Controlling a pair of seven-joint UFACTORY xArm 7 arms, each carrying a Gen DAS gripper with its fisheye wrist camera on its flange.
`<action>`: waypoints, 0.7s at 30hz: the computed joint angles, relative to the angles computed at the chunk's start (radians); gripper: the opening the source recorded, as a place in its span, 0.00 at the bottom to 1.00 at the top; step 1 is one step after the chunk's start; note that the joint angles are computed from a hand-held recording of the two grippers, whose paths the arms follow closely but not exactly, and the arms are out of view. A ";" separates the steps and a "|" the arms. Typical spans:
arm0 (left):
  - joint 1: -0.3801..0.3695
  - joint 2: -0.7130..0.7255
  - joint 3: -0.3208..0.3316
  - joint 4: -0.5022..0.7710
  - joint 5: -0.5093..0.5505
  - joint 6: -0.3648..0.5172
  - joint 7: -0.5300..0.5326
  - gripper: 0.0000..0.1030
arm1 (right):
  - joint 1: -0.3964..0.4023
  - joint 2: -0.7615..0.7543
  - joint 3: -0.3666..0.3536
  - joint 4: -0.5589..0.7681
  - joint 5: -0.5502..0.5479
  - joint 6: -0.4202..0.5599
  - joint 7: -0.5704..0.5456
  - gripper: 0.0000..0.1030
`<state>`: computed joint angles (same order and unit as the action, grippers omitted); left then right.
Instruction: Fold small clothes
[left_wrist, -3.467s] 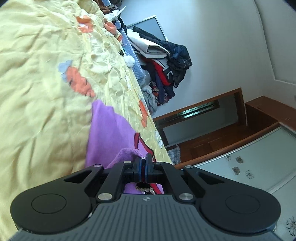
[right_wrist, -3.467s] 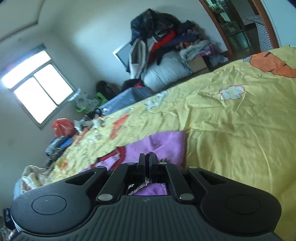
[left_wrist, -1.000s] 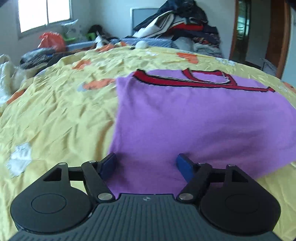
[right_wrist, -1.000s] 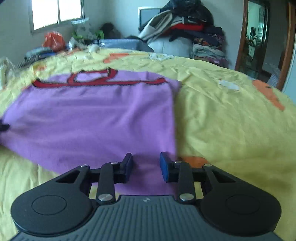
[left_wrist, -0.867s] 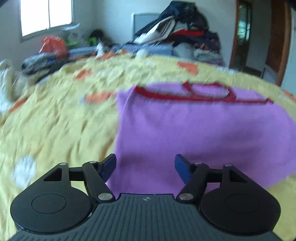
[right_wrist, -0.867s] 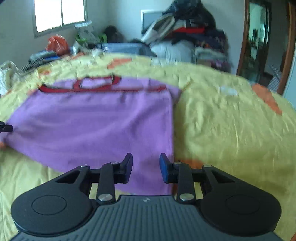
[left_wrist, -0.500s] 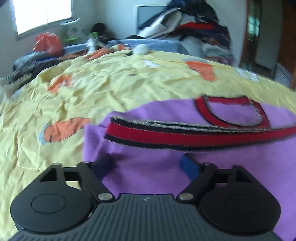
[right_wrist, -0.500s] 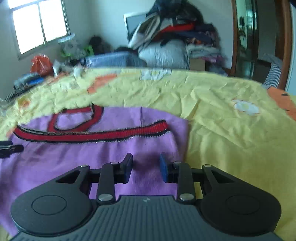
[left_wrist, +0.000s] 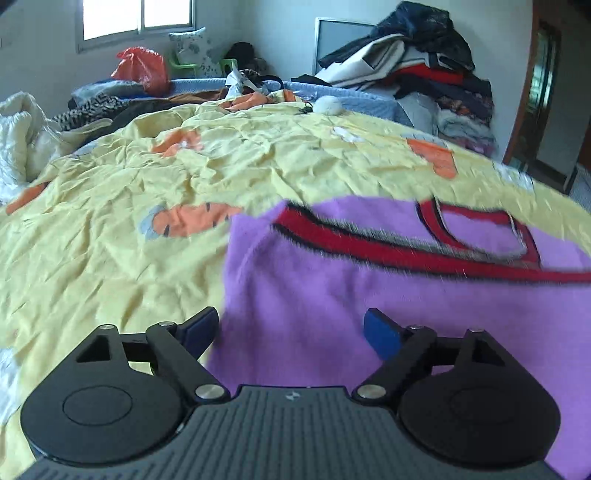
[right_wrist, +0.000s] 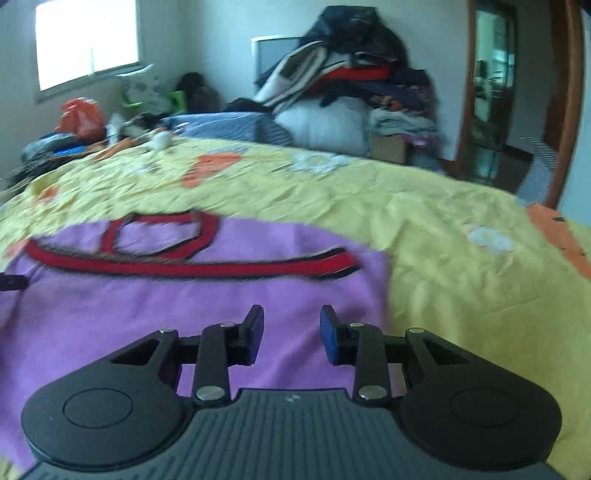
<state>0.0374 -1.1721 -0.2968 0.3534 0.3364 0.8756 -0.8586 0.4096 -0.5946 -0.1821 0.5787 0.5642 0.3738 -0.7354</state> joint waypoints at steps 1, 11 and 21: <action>-0.010 -0.015 -0.020 -0.002 -0.001 0.024 -0.002 0.83 | -0.025 -0.006 0.033 -0.021 -0.031 -0.012 0.008 0.31; -0.068 -0.116 -0.042 0.036 -0.010 0.231 0.000 0.88 | -0.090 -0.154 0.083 -0.095 -0.173 0.002 0.185 0.82; -0.185 -0.163 -0.102 0.043 -0.133 0.321 -0.039 0.88 | -0.028 -0.441 0.137 -0.292 -0.269 0.114 0.209 0.92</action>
<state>-0.1473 -1.3356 -0.3986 0.3964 0.2030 1.1964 -0.8972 0.3815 -1.0360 -0.0451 0.2869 0.2955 0.4873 -0.5262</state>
